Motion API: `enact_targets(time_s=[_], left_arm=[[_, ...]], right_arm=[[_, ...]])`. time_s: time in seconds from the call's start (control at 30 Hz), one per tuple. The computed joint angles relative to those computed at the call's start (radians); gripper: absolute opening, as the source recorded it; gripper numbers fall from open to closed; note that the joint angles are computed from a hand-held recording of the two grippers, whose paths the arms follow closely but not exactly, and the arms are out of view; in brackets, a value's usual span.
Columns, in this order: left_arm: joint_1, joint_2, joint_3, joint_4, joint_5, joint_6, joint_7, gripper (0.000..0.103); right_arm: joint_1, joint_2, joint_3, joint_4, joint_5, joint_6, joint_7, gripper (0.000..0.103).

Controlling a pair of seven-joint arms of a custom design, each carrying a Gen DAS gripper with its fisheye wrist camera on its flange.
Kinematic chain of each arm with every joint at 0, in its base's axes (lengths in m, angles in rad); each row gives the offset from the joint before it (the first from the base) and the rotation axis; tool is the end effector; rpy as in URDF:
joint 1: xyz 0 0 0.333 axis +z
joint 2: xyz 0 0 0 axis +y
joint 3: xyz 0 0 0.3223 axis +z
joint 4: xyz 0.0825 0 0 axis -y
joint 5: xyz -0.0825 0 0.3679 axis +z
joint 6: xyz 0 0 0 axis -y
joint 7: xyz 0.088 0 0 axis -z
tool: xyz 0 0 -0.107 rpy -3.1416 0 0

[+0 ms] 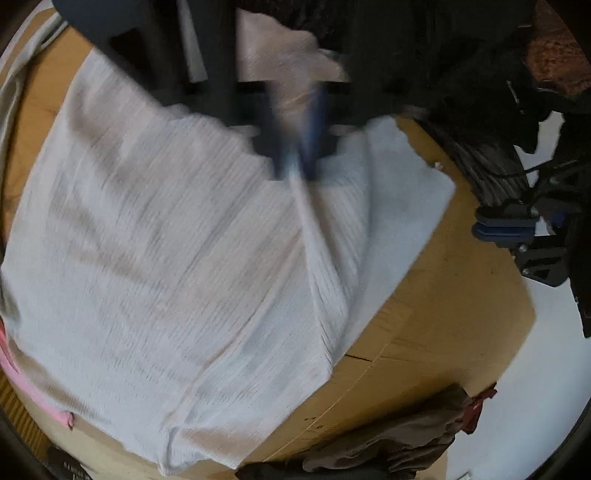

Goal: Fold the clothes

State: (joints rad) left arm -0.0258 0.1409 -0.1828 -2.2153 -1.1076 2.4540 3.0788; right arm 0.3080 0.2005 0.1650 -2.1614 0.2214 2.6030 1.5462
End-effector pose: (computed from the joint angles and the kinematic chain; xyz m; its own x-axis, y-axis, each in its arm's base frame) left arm 0.5319 -0.1113 0.3420 -0.7847 -0.5625 0.2607 -0.5797 0.5166 -0.6301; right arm 0.5132 0.2549 0.3469 0.3233 -0.9288 -0.1812 -0.9330 -0.2809 -0.2248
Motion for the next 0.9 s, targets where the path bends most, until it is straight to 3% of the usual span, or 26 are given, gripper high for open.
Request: enact_targets(time_s=[0.13,0.23,0.27,0.33,0.37,0.47,0.57,0.7,0.77,0.8,0.87,0.9], left_arm=[[0.005,-0.015,0.008,-0.011,0.007,0.002,-0.006,0.008],[0.013,-0.025,0.019,-0.017,0.018,0.006,-0.020,0.008],[0.017,-0.028,0.023,-0.018,0.021,0.007,-0.026,0.008],[0.019,-0.031,0.026,-0.015,0.031,0.005,-0.040,0.008],[0.020,-0.032,0.027,-0.012,0.036,0.003,-0.048,0.008],[0.016,-0.030,0.021,0.004,0.046,-0.012,-0.049,0.012],[-0.001,0.005,0.005,0.054,0.065,-0.036,-0.049,0.016],[-0.024,0.101,-0.020,0.184,0.140,-0.056,-0.099,0.016],[-0.029,0.180,-0.025,0.302,0.186,-0.053,-0.168,0.016],[-0.030,0.230,-0.028,0.378,0.216,-0.053,-0.210,0.016],[-0.045,0.330,-0.032,0.530,0.296,-0.038,-0.296,0.020],[-0.058,0.383,-0.028,0.613,0.339,-0.037,-0.341,0.020]], right_arm=[[-0.022,-0.020,0.043,0.002,0.159,0.004,-0.122,0.006],[-0.040,-0.002,0.108,0.048,0.439,-0.054,-0.336,0.007],[-0.027,0.014,0.107,0.072,0.458,-0.075,-0.349,0.008],[0.025,0.042,0.072,0.122,0.345,-0.144,-0.257,0.025],[0.022,0.036,0.067,0.124,0.351,-0.150,-0.267,0.028],[0.008,0.004,0.044,0.112,0.374,-0.120,-0.298,0.029],[0.008,0.015,-0.031,0.130,0.218,0.011,-0.176,0.029],[-0.033,0.147,-0.099,0.301,0.042,0.064,0.008,0.030],[-0.053,0.241,-0.137,0.449,0.032,0.016,0.014,0.030],[-0.075,0.296,-0.131,0.537,0.029,-0.018,0.022,0.030],[-0.161,0.428,-0.056,0.711,-0.017,-0.013,0.061,0.030],[-0.167,0.480,-0.041,0.799,-0.051,-0.039,0.099,0.030]])
